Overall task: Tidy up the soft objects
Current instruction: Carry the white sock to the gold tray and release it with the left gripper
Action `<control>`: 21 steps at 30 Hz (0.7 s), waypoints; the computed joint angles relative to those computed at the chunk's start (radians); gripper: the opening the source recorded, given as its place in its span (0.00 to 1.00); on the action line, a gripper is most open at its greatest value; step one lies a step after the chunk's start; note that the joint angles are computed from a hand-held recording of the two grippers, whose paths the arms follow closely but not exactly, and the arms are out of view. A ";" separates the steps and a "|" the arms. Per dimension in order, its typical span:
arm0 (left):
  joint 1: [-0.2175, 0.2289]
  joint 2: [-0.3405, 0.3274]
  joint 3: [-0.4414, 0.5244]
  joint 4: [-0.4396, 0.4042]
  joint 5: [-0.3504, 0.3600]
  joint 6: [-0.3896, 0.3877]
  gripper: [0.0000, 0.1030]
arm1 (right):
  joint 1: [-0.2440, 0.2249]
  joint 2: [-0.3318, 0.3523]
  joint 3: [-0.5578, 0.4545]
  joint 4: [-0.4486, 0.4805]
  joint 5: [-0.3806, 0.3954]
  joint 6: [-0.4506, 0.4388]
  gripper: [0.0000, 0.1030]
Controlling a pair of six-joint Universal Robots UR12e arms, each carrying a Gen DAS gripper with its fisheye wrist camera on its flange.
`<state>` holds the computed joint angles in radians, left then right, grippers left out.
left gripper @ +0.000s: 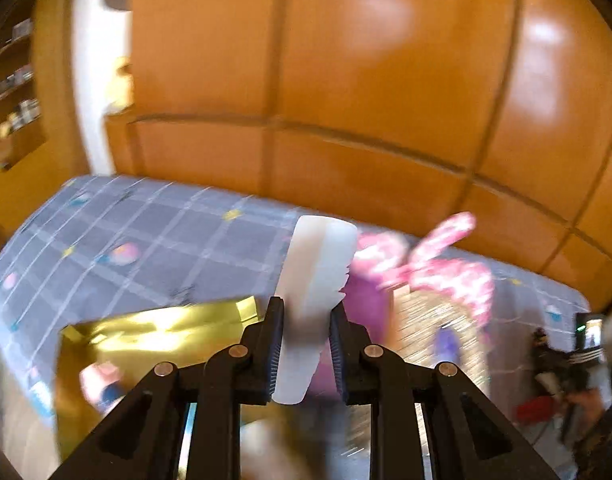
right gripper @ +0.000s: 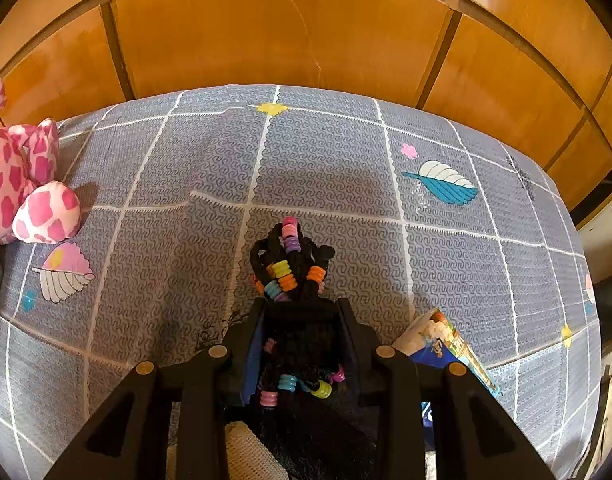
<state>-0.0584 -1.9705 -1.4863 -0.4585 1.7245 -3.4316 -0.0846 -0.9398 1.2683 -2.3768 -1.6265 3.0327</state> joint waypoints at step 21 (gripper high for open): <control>0.083 0.179 -0.348 -0.011 0.150 -0.248 0.68 | 0.034 -0.018 0.060 -0.097 -0.097 -0.053 0.32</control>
